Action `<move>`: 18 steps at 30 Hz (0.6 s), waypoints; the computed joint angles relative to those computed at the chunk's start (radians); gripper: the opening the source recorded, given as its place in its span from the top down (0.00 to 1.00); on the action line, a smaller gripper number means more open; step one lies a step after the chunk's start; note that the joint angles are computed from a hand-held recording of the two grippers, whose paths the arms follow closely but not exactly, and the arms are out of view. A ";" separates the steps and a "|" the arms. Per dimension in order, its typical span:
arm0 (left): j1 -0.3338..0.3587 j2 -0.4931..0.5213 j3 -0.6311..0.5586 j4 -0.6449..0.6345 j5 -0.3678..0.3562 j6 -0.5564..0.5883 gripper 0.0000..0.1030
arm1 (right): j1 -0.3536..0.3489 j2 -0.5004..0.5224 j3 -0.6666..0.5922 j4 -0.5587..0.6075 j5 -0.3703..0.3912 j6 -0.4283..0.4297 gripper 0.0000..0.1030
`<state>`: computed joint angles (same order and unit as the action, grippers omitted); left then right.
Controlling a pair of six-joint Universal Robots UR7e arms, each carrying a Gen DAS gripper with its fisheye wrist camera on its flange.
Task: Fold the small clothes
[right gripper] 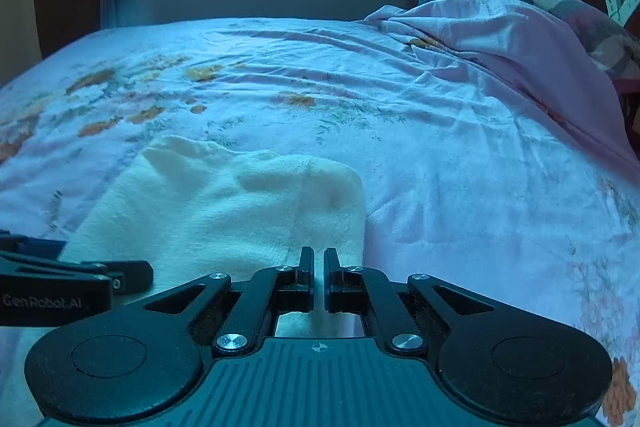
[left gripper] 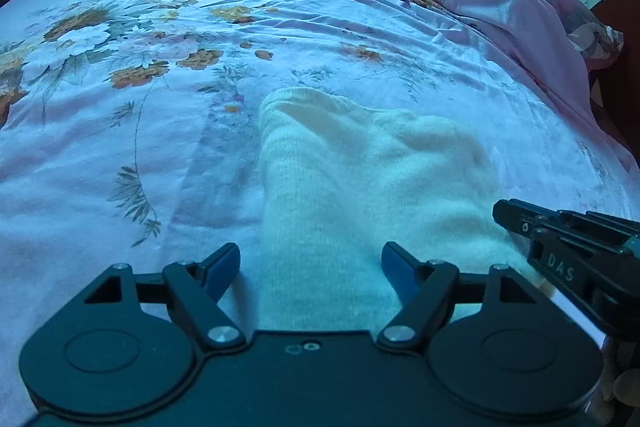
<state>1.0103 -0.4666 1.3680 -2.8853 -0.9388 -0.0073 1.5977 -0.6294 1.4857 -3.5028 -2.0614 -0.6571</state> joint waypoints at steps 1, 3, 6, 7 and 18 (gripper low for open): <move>-0.004 -0.013 0.023 -0.005 0.002 -0.006 0.26 | 0.004 -0.020 0.040 -0.023 0.008 0.003 0.98; -0.012 -0.037 0.064 -0.019 0.002 -0.020 0.26 | 0.009 -0.050 0.107 -0.060 0.019 0.005 0.98; -0.030 -0.074 0.139 -0.049 0.007 -0.016 0.25 | 0.019 -0.076 0.216 -0.158 0.029 -0.034 0.98; -0.035 -0.085 0.164 -0.064 0.005 -0.014 0.25 | 0.021 -0.077 0.249 -0.205 0.028 -0.064 0.98; -0.047 -0.176 0.370 -0.136 -0.043 -0.074 0.22 | -0.004 -0.122 0.415 -0.270 -0.005 0.006 0.98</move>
<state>0.9634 -0.6428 1.7384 -3.0217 -0.9820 -0.0817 1.5938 -0.7516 1.9009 -3.7727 -2.0662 -0.6508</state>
